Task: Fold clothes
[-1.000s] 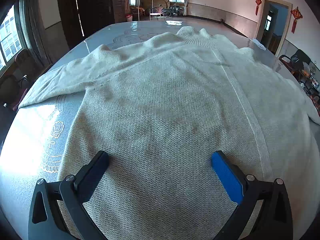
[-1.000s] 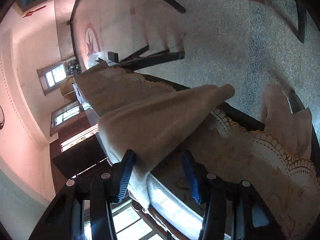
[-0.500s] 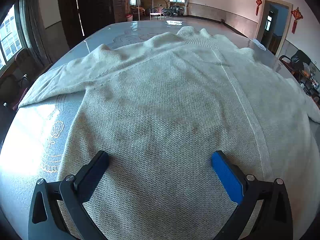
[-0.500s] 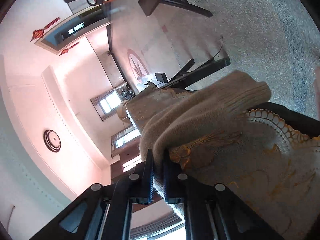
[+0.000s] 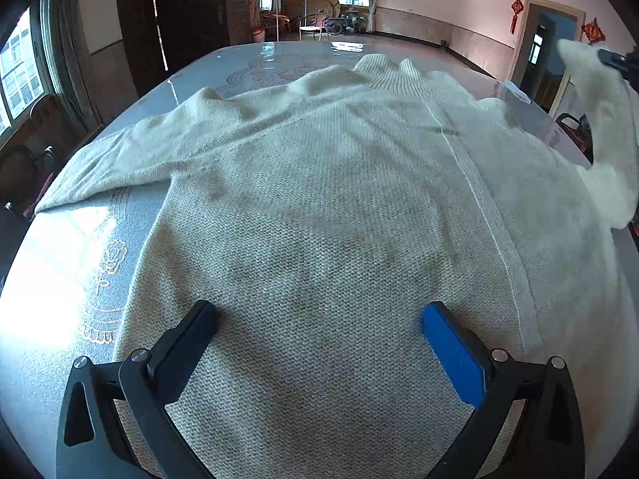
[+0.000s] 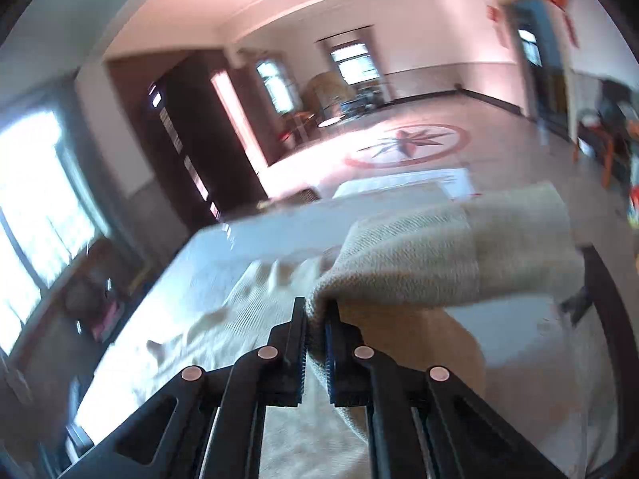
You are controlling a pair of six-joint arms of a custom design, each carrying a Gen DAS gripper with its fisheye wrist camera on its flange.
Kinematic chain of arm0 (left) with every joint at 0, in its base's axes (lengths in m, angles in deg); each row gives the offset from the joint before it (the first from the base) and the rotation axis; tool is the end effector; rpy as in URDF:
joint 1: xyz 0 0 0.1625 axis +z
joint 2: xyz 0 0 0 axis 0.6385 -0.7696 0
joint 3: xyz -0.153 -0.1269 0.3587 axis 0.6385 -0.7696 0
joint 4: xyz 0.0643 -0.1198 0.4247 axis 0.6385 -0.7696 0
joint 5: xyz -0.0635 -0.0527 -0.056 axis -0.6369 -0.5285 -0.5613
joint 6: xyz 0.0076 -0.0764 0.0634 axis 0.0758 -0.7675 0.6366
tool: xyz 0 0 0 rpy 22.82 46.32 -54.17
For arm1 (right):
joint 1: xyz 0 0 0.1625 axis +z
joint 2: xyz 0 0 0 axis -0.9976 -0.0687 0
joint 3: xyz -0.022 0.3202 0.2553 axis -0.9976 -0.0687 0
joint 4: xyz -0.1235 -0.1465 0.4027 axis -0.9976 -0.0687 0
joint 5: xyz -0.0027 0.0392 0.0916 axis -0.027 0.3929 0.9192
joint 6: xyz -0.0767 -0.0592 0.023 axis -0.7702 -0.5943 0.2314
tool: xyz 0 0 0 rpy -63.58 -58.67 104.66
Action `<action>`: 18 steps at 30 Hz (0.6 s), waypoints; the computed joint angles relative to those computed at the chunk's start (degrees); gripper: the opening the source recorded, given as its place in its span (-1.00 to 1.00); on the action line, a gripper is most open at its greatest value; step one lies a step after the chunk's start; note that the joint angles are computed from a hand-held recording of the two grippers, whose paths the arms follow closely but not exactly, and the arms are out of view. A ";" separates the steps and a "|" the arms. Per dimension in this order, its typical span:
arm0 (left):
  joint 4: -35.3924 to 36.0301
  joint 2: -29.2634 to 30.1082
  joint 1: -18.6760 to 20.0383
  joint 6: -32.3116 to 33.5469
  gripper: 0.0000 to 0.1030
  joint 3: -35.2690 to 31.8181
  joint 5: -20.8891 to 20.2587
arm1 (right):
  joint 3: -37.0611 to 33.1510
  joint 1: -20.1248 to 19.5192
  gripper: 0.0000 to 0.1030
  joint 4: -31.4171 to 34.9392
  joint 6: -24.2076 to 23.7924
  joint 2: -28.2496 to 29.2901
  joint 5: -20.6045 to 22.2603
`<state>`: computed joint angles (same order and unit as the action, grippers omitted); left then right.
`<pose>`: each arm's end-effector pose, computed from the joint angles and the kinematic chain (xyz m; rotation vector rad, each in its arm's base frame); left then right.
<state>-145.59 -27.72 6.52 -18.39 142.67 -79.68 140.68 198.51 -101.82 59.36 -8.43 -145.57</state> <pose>-0.1730 -0.4982 0.3139 0.0206 2.2045 -0.8511 0.4003 -0.7073 0.2768 0.8535 -2.5423 0.8848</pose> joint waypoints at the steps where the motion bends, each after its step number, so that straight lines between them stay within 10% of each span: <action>1: -0.16 -0.07 -0.01 0.03 1.00 0.07 -0.04 | 0.22 1.31 -0.87 0.49 -2.62 2.61 -2.14; 7: -3.14 -1.13 -0.02 1.12 1.00 1.04 -0.87 | 1.52 3.48 -0.64 15.92 -1.02 9.58 -6.91; 12: -8.27 -3.02 1.03 1.15 1.00 1.21 -4.32 | 9.85 2.00 -0.59 8.68 4.09 1.52 -3.44; 18: -18.13 -0.25 6.65 -5.59 1.00 -4.32 -5.78 | 8.78 -2.34 -0.53 3.14 13.96 -1.04 -8.90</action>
